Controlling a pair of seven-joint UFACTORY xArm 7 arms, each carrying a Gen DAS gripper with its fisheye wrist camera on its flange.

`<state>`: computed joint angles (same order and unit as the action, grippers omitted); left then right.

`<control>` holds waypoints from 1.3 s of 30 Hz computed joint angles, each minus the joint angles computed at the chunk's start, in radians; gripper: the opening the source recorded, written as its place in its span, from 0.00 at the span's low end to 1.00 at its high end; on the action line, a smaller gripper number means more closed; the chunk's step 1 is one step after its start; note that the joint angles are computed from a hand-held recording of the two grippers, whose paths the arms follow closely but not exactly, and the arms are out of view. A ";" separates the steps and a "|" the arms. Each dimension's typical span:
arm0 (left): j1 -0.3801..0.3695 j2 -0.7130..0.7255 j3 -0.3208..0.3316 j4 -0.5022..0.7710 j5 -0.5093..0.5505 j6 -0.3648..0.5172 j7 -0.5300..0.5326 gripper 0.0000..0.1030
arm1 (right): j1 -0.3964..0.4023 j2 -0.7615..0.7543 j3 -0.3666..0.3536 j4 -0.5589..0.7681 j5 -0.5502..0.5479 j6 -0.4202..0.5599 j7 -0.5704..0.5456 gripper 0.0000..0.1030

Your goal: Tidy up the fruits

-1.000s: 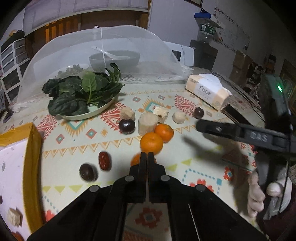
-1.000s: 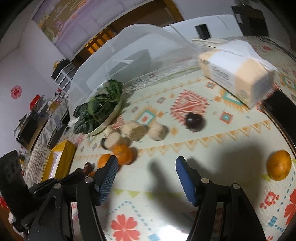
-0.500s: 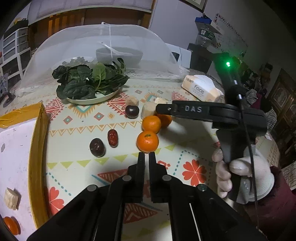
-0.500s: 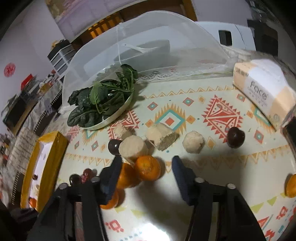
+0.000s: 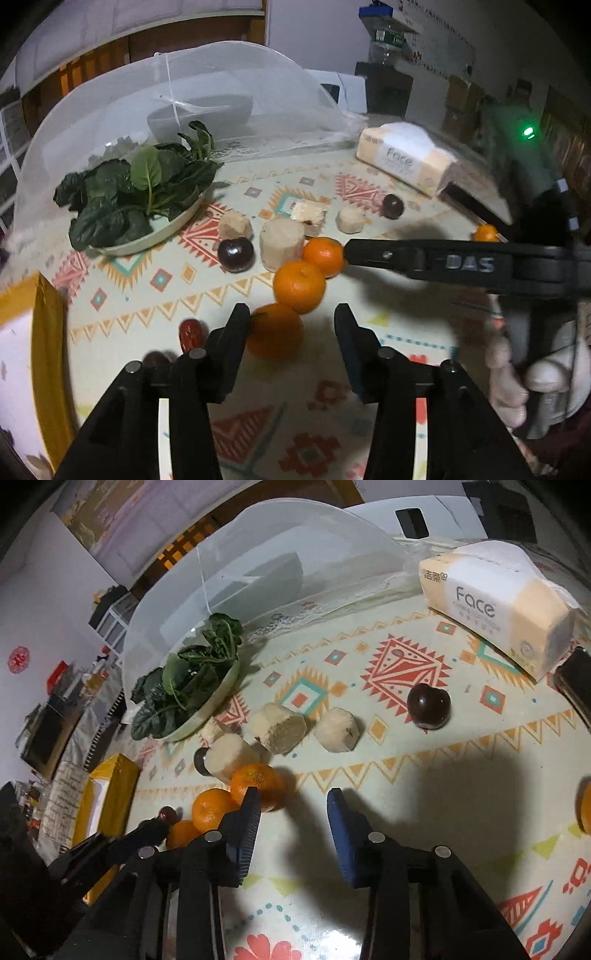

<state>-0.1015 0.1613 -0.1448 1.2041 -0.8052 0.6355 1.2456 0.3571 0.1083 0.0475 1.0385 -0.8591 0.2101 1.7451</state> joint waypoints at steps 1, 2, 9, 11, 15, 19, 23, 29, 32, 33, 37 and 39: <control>-0.003 0.003 0.000 0.001 0.008 -0.009 -0.002 0.44 | 0.001 0.004 -0.004 0.002 -0.014 -0.013 0.011 0.39; -0.005 0.006 -0.001 0.000 0.014 -0.017 -0.001 0.45 | 0.002 0.009 -0.006 0.007 -0.022 -0.024 0.016 0.39; 0.003 0.069 -0.006 0.047 0.093 0.007 -0.106 0.33 | 0.023 0.012 -0.043 0.010 -0.130 -0.068 0.127 0.39; 0.006 0.070 -0.010 0.046 0.096 -0.007 -0.127 0.33 | 0.023 0.007 -0.049 0.011 -0.187 -0.075 0.183 0.39; 0.022 0.042 -0.015 0.017 0.069 -0.017 -0.131 0.33 | 0.008 0.008 -0.037 0.017 -0.233 -0.081 0.222 0.44; 0.045 -0.029 0.002 -0.025 0.002 0.020 -0.113 0.33 | 0.006 0.016 -0.021 0.029 -0.203 -0.070 0.174 0.45; 0.068 -0.116 0.057 -0.065 -0.085 0.092 -0.070 0.33 | 0.026 0.002 -0.005 0.046 -0.219 -0.001 0.164 0.45; 0.137 -0.181 0.174 -0.063 -0.179 0.208 -0.091 0.33 | 0.048 0.046 0.046 0.132 -0.159 0.024 0.006 0.45; 0.176 -0.170 0.208 -0.039 -0.204 0.232 -0.115 0.33 | 0.069 0.130 0.075 0.224 -0.018 0.046 -0.181 0.46; 0.190 -0.162 0.217 -0.031 -0.214 0.231 -0.121 0.33 | 0.080 0.155 0.078 0.255 0.012 0.072 -0.222 0.46; 0.234 -0.127 0.225 -0.010 -0.214 0.196 -0.151 0.33 | 0.123 0.282 0.081 0.428 0.141 0.227 -0.367 0.46; 0.258 -0.107 0.226 0.004 -0.206 0.195 -0.173 0.33 | 0.147 0.318 0.059 0.477 0.173 0.255 -0.378 0.46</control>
